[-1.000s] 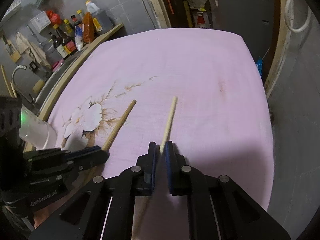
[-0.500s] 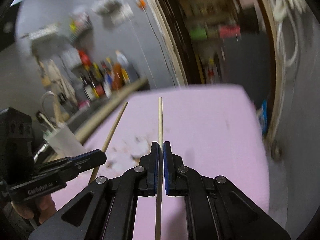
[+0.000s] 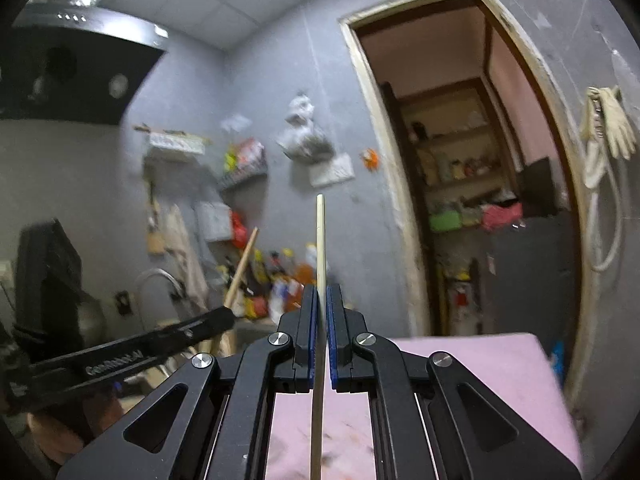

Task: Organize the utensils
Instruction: 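Lift both chopsticks and carry them above the white holder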

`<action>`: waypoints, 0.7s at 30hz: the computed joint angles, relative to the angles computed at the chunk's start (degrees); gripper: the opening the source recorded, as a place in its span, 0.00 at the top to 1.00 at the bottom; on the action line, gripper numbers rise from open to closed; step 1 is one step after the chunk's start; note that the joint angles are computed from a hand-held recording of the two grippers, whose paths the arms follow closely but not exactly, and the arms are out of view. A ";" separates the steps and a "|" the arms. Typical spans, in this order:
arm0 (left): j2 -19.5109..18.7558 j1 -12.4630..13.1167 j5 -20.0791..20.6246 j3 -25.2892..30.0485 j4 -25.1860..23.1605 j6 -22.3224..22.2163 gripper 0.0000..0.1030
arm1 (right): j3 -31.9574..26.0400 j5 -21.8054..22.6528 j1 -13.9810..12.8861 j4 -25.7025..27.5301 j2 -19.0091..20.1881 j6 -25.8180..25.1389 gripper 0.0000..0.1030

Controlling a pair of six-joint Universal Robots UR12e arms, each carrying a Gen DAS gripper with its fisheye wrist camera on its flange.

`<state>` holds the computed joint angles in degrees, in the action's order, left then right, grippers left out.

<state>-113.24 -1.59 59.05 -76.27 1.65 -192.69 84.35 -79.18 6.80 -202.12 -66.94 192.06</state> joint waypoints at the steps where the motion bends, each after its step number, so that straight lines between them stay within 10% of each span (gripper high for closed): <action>1: -0.05 0.52 0.45 0.08 0.91 -0.90 0.96 | -1.41 0.58 0.40 -0.41 0.85 0.57 0.97; 21: -5.79 7.99 13.14 6.92 11.00 -12.41 0.96 | -19.64 -0.22 5.88 -1.90 13.52 2.55 0.97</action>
<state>-119.03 6.40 72.19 -69.34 12.65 -205.10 64.72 -79.40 12.67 -204.02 -53.42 194.61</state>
